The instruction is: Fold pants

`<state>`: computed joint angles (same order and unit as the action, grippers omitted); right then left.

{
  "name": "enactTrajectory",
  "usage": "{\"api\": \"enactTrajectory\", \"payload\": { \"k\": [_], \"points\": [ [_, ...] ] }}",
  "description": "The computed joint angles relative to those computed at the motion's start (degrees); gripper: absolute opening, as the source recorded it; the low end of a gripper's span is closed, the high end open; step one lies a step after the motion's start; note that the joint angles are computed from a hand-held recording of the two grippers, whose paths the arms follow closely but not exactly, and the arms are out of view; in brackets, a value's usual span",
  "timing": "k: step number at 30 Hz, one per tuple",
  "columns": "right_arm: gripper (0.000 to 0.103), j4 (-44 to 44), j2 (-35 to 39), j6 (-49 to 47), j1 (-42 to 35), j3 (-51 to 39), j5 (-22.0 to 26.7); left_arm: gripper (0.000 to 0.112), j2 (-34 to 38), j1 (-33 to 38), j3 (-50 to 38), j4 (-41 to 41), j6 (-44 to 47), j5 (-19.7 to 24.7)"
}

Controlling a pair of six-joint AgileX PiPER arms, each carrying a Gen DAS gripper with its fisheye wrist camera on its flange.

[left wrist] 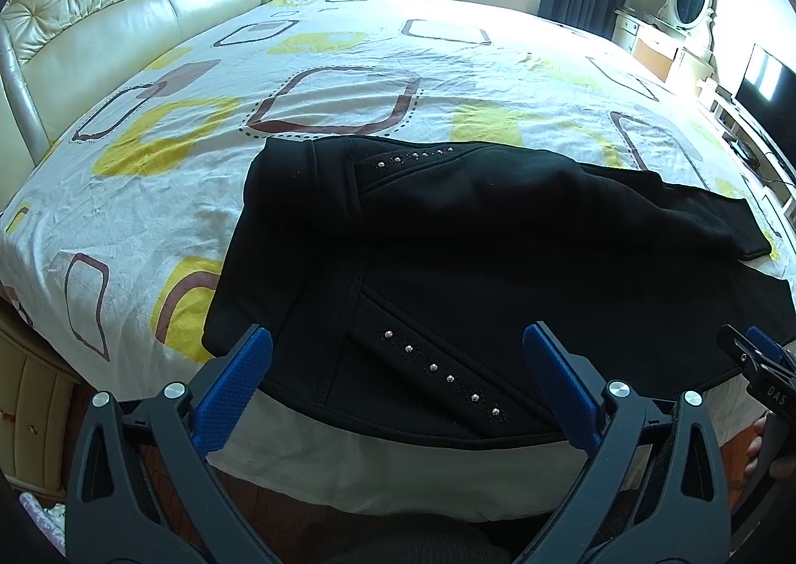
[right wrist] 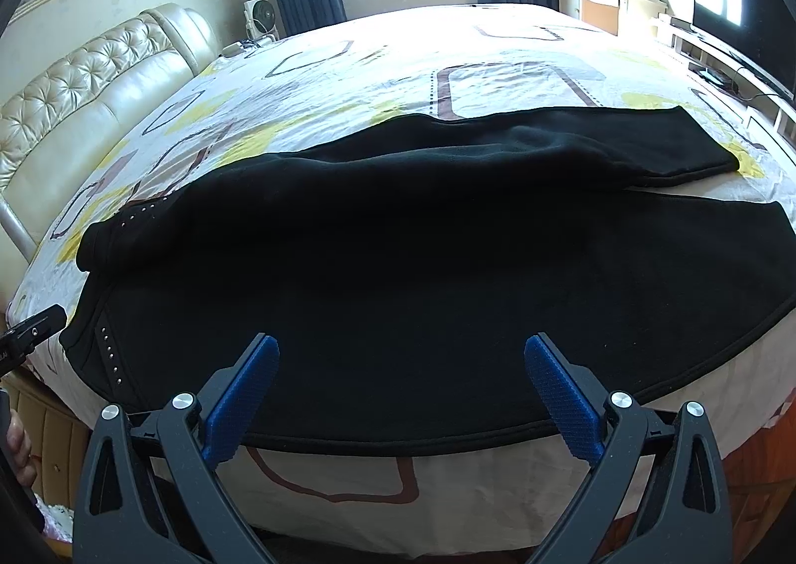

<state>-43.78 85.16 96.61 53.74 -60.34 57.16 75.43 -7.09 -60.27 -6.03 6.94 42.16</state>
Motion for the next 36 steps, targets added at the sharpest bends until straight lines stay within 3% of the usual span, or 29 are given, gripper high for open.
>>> {"api": "enactTrajectory", "payload": {
  "k": [26,31,36],
  "points": [
    [0.099,0.69,-0.39,-1.13,-0.11,0.03,-1.3,0.101,0.19,0.47,-0.18,-1.52,1.48,0.77],
    [0.099,-0.03,-2.06,-4.54,-0.04,-0.38,-2.76,0.101,4.28,6.99,-6.06,-13.11,10.92,10.33],
    [0.099,1.87,-6.03,-17.25,-4.92,-1.6,-10.95,0.101,14.55,18.79,-17.67,-29.92,26.42,23.95]
  ]
}}
